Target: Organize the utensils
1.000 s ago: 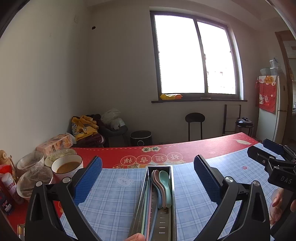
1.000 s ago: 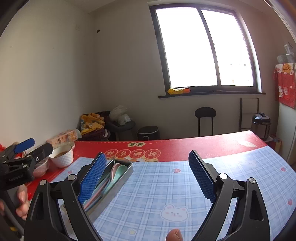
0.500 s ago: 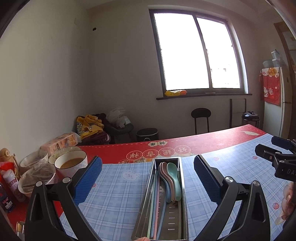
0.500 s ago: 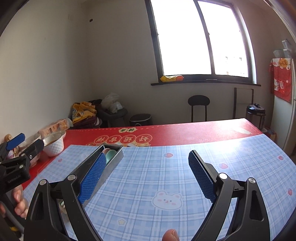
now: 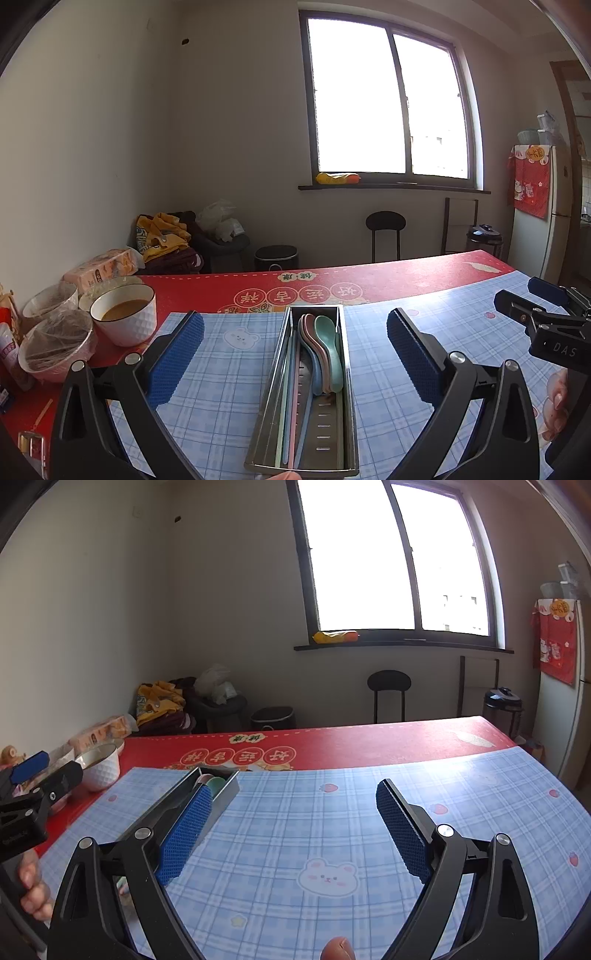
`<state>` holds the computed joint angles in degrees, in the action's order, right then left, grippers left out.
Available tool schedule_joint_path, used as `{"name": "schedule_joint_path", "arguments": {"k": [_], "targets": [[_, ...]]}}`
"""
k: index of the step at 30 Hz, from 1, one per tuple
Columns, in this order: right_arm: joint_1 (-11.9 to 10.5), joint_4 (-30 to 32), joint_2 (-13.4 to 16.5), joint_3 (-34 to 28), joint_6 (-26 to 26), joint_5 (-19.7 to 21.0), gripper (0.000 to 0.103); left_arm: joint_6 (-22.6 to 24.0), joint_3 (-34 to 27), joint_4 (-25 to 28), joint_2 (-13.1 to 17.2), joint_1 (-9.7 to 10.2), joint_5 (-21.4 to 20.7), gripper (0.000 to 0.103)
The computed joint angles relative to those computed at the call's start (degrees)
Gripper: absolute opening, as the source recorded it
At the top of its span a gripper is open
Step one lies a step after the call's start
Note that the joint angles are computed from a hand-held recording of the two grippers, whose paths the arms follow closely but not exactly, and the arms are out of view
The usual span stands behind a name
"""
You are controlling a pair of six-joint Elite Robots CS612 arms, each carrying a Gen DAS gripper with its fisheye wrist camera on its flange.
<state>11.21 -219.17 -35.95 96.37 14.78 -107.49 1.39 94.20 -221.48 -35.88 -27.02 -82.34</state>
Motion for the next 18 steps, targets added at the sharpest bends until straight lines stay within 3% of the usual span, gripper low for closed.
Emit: {"name": "schedule_joint_path", "arguments": {"k": [18], "targets": [[0.20,-1.91,0.12,0.01,-0.27,-2.25,0.087,-0.83,0.02,0.69,-0.16,0.43,-1.93,0.097]]}}
